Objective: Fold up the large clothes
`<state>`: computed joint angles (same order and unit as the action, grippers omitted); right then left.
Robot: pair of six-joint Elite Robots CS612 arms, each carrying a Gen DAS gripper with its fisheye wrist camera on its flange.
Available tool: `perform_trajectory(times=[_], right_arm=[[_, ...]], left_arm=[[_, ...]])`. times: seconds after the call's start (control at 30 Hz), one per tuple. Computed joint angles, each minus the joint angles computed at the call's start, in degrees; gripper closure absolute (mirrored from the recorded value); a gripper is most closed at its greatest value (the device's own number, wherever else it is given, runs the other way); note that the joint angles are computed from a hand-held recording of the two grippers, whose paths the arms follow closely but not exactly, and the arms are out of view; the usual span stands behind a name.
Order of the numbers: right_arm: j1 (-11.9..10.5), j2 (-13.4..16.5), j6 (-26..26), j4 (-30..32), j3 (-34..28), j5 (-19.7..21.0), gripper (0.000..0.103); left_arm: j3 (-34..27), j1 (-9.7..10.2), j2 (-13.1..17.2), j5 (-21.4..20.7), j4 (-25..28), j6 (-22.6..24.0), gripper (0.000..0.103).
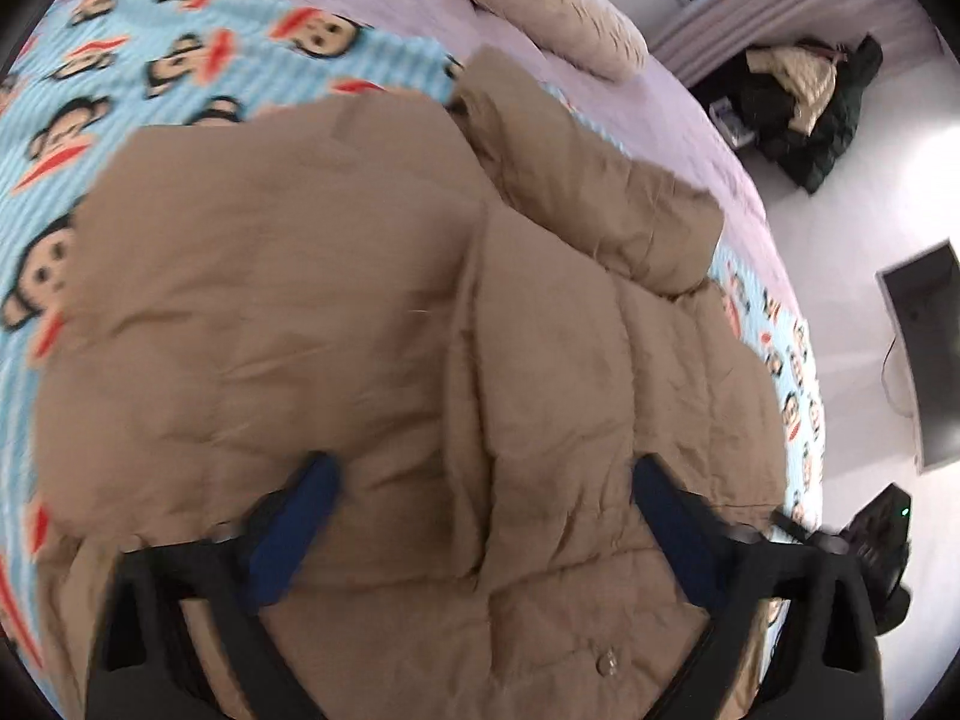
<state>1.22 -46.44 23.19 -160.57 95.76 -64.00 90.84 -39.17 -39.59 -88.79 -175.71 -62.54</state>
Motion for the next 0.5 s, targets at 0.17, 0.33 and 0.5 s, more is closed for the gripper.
perform_trajectory(times=[0.17, 0.33, 0.5], right_arm=[[-1.77, 1.95, 5.82, -3.12, -1.42, 1.91, 0.094], [0.00, 3.64, 0.81, 0.51, -3.65, -0.42, 0.095], [0.44, 5.05, 2.16, -0.95, -4.11, -0.63, 0.095]], left_arm=[[-1.97, -0.25, 0.22, 0.89, 2.77, 2.62, 0.085], [-1.34, 0.00, 0.01, 3.06, 6.57, 2.78, 0.085], [-1.46, -0.56, 0.13, 4.45, 8.01, 4.81, 0.085]])
